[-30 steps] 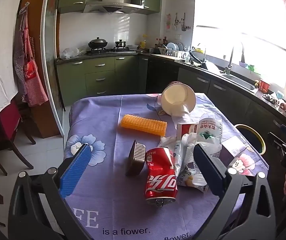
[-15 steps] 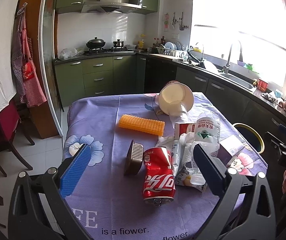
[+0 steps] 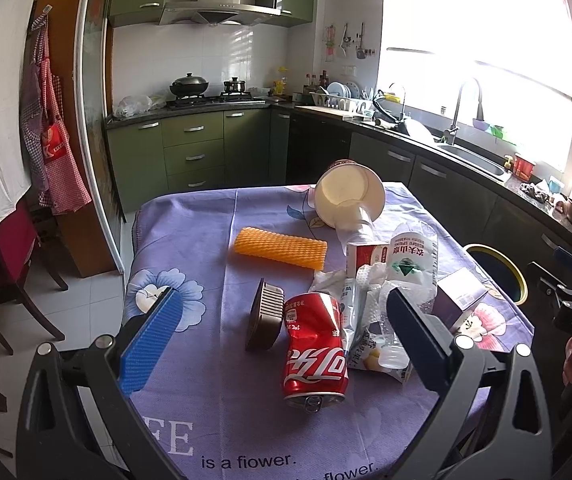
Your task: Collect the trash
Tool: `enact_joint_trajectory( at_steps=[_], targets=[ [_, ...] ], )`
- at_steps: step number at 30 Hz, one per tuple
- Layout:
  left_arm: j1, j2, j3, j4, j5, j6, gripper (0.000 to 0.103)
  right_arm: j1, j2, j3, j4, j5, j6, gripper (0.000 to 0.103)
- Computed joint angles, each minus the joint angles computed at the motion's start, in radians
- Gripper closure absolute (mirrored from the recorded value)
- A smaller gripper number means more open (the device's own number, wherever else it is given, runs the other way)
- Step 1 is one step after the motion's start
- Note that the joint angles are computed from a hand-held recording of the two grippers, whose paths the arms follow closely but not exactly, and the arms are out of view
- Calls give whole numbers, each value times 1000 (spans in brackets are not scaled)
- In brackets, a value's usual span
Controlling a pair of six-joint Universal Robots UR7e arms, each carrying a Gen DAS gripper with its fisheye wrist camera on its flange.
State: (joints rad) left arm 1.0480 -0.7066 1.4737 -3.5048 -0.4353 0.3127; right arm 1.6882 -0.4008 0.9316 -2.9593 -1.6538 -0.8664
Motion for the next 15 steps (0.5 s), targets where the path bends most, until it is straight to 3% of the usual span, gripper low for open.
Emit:
enact_joint_trajectory(
  at_steps=[15],
  targets=[
    [1, 7, -9, 8, -5, -1, 6, -1, 8, -10, 2, -5, 5, 4]
  ],
)
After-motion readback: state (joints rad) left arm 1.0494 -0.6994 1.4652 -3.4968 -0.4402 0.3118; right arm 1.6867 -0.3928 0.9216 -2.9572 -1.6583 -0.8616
